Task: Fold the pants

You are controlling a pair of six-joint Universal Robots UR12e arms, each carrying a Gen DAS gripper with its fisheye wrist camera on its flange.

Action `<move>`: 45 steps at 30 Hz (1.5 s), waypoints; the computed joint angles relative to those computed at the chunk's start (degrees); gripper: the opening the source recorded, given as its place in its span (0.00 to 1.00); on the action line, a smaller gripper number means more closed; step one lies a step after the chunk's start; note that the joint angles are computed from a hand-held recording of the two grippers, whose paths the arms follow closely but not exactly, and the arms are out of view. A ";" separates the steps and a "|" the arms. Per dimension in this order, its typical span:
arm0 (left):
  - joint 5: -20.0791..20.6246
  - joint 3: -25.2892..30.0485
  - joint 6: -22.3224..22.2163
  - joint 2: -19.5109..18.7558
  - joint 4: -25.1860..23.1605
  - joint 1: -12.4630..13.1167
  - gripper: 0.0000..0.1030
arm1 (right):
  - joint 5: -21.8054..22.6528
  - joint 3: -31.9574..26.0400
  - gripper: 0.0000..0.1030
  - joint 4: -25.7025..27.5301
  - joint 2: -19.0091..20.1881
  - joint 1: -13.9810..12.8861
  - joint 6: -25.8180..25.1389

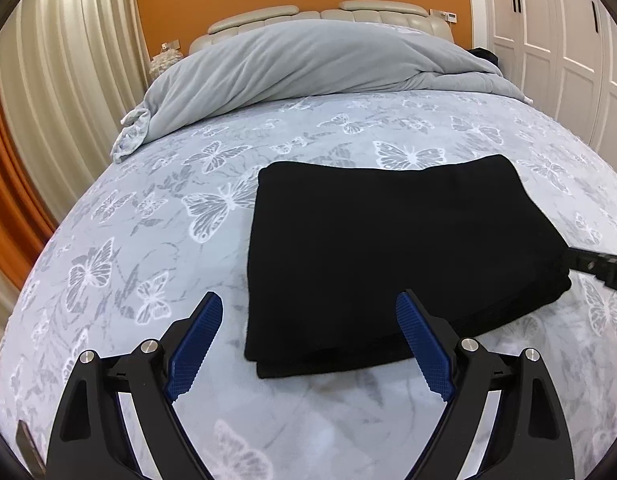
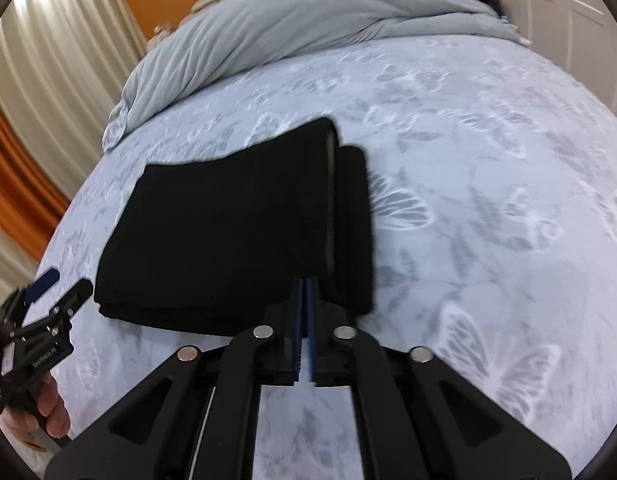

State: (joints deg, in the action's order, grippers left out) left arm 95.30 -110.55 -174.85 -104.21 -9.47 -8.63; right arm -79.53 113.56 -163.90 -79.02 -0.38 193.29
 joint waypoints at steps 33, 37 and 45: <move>0.33 -14.65 -5.23 12.74 7.75 0.01 0.87 | -13.43 15.85 0.74 -18.53 -12.25 6.61 -4.06; 0.29 -14.76 -5.70 12.92 7.06 0.16 0.87 | -14.18 15.75 0.77 -19.29 -11.98 7.42 -4.17; -0.34 -15.11 -6.19 13.25 7.15 0.61 0.87 | -15.06 15.35 0.79 -18.94 -11.59 8.37 -3.19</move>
